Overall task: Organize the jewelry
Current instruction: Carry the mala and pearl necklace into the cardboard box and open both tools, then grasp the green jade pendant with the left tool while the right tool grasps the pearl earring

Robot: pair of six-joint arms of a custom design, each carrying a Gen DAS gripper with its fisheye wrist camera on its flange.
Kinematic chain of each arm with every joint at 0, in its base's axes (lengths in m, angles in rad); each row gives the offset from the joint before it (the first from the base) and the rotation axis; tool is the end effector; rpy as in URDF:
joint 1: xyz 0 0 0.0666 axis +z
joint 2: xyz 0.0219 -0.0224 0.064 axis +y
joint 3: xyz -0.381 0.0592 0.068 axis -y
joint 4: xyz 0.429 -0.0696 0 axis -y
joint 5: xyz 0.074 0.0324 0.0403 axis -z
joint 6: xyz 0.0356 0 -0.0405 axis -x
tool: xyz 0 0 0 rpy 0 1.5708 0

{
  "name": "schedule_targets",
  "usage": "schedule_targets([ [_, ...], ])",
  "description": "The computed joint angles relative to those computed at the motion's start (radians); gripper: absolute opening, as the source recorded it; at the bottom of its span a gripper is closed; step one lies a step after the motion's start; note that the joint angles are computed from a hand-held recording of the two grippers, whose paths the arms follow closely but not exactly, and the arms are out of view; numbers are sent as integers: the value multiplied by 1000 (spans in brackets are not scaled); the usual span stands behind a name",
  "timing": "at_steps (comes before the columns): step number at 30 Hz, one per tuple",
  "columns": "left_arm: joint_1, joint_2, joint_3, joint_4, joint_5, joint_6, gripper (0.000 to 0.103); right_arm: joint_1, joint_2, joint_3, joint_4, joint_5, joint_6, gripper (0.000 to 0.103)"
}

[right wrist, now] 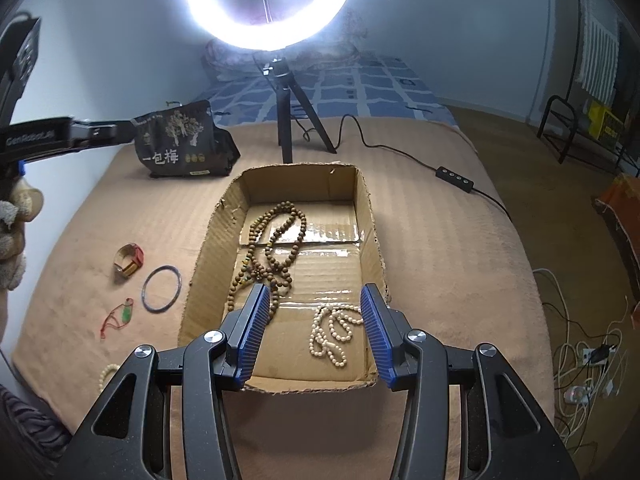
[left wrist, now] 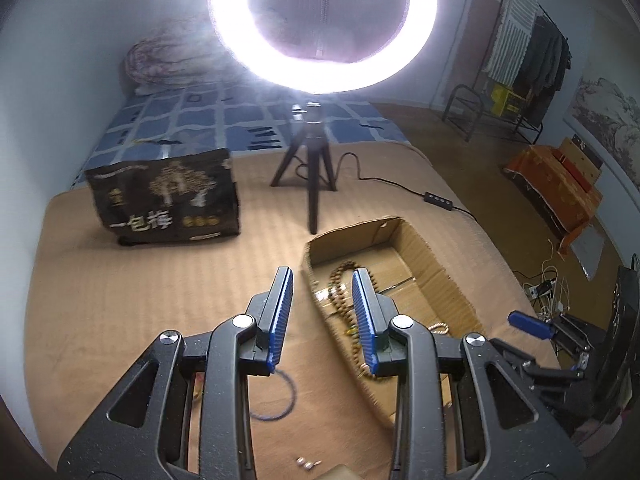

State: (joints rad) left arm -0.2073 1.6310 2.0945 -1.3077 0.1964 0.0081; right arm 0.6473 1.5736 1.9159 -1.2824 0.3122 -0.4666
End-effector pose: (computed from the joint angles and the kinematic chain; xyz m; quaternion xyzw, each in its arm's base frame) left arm 0.5550 -0.1242 0.6171 0.1272 0.9222 -0.1291 0.3417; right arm 0.4524 0.3278 0.5682 -0.0367 0.9396 0.0365 0.3382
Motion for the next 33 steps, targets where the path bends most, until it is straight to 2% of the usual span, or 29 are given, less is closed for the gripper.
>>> schedule_targets([
  [7, 84, -90, -117, 18, -9, -48, 30, 43, 6, 14, 18, 9, 33, 46],
  [11, 137, -137, -199, 12, -6, -77, 30, 78, 27, 37, 18, 12, 66, 50],
  [17, 205, -173, -278, -6, 13, -94, 30, 122, 62, 62, 9, -4, 105, 50],
  [24, 234, -190, -347, -16, 42, -106, 30, 162, 102, 81, -5, -41, 116, 50],
  [33, 249, -170, -383, -54, 88, -118, 30, 201, 148, 76, -14, -148, 138, 50],
])
